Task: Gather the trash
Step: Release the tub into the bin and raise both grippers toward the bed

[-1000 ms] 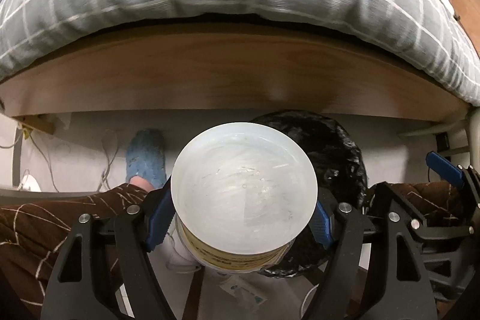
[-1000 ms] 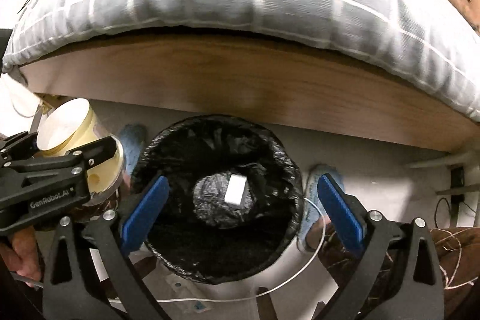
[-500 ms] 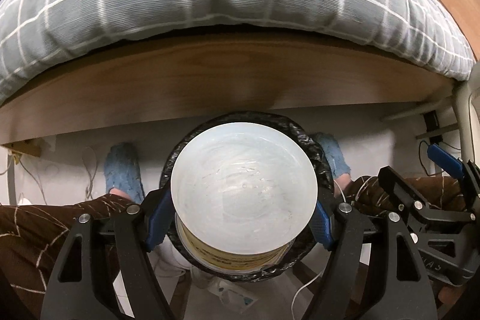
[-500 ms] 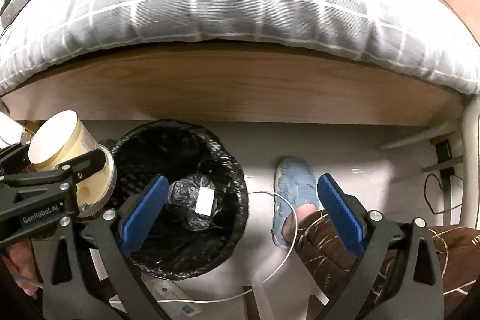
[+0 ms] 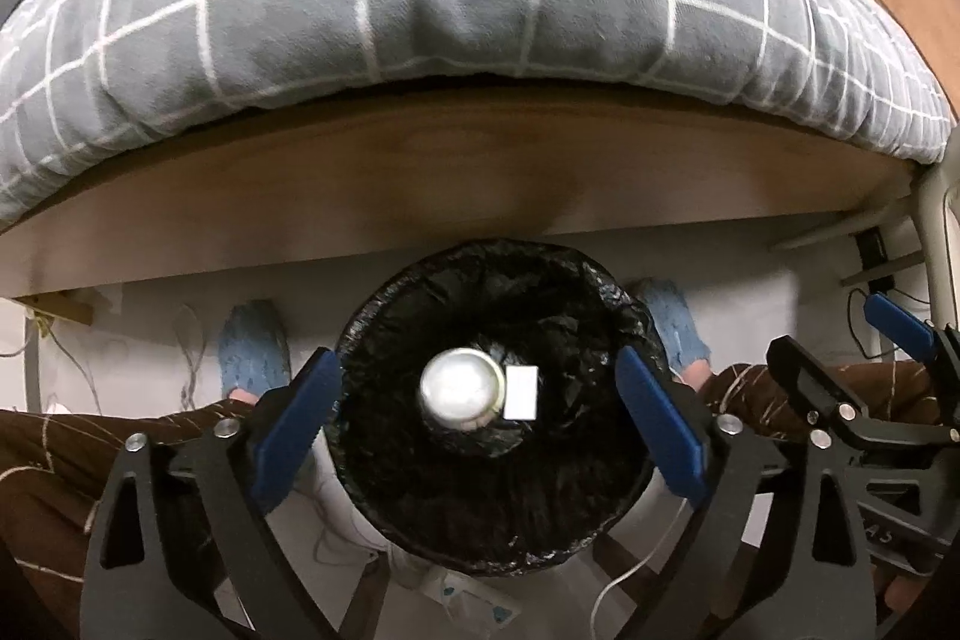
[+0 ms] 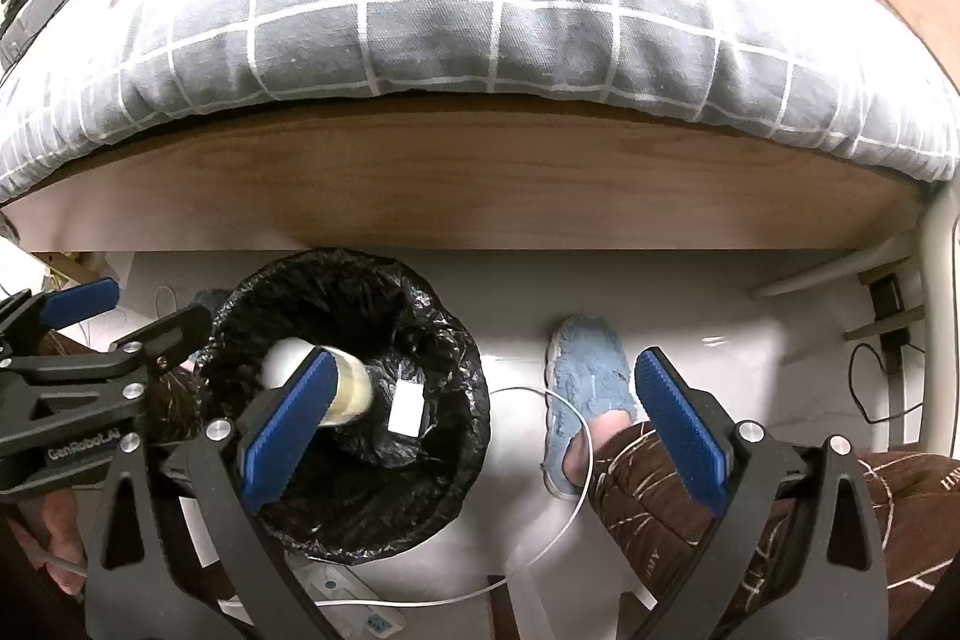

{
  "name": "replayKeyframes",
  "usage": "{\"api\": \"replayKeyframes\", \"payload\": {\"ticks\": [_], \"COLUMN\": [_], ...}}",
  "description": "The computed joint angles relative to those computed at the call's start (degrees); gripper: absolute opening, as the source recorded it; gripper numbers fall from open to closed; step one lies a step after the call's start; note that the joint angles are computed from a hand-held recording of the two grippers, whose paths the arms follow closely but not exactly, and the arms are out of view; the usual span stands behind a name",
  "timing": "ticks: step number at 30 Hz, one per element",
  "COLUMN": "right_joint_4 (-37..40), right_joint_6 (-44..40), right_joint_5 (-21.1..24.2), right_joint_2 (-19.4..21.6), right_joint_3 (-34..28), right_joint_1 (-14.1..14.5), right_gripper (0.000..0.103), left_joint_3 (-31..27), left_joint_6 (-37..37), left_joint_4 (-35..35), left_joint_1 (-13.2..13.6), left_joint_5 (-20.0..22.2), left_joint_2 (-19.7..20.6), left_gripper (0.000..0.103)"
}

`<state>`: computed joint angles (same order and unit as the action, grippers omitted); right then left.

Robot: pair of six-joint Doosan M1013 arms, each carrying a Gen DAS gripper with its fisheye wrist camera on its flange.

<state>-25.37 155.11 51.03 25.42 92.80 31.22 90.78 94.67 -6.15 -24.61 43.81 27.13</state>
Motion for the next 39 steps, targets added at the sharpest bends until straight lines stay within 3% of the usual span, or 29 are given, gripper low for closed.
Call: {"api": "replayKeyframes", "payload": {"ticks": [19,30,39], "right_joint_4": [-12.4,-20.1,-22.3], "right_joint_6": [7.7,11.4,10.6], "right_joint_5": [1.3,1.5,1.8], "right_joint_2": [-4.2,-6.9,-7.3], "right_joint_3": [-1.7,-2.2,-3.9], "right_joint_1": [2.5,3.6,2.4], "right_gripper": [0.095,0.095,0.095], "left_joint_3": [2.0,0.9,-3.3], "left_joint_6": [-4.2,-3.7,-3.5], "left_joint_4": [3.5,2.2,2.4], "left_joint_1": [1.8,2.7,2.8], "left_joint_5": [-8.1,-10.0,-9.8], "left_joint_2": [-6.5,-9.3,-8.3], "left_gripper": [0.097,0.097,0.097]}}
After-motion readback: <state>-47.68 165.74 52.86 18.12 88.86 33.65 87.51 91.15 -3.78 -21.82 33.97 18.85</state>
